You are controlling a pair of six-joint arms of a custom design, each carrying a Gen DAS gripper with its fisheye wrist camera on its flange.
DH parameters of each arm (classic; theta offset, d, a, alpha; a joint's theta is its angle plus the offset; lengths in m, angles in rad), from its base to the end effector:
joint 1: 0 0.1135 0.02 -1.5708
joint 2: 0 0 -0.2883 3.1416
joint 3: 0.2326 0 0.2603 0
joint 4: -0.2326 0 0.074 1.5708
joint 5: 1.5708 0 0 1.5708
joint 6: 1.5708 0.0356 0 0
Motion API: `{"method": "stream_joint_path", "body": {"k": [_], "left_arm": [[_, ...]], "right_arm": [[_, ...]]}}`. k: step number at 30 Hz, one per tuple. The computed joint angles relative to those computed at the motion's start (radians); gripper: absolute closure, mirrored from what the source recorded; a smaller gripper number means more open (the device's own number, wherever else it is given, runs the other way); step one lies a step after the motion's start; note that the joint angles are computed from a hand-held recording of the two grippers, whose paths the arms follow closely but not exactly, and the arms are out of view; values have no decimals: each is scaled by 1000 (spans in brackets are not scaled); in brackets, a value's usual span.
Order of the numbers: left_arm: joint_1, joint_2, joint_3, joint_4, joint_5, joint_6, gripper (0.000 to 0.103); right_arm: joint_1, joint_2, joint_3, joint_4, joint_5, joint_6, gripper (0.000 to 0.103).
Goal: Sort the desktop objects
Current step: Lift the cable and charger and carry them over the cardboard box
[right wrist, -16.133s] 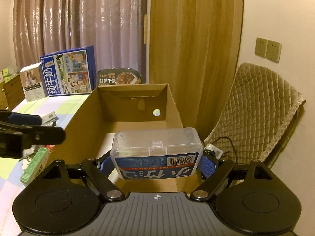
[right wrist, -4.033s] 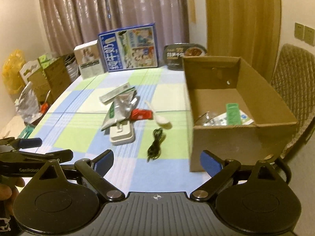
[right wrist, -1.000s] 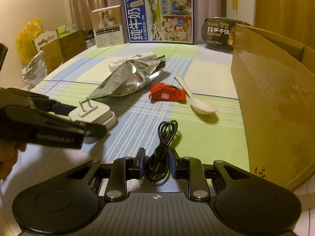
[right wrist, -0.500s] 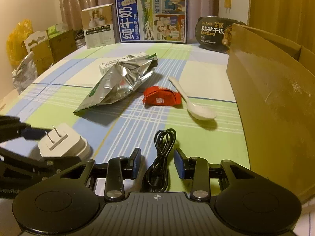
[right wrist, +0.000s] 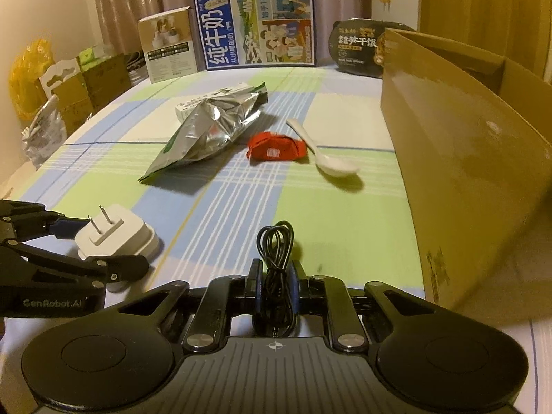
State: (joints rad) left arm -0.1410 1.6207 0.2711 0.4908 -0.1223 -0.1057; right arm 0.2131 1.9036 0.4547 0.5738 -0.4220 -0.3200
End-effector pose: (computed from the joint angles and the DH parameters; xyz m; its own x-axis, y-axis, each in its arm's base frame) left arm 0.2184 -0.0266 0.0847 -0.7518 0.0010 -0.6594 -0.0188 0.9996 0.0229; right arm 0.2635 0.0719 0.0601 -0.5708 -0.4171 -0.7073 -0.6627 0.7426 0.0968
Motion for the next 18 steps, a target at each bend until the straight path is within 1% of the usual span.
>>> {"method": "stream_joint_path", "body": {"k": [4,9,12,18], "left_arm": [[-28,-75,-41,-47,-9,-51,43],[-90,-185,-71,-134,-35,-110,43],[-134,-260,-72,-200,-59,-140,43],[-225,-405,-40,-339,-114,-182,43]], "right_arm": [[-33,-67,-61,-17,-23,1,91],[-73,-180,-120,-73,-53,-21,91],[-98,-266,-140,-122,-76,-36,91],[-159,-467,-147,-262,-132,-55,91]]}}
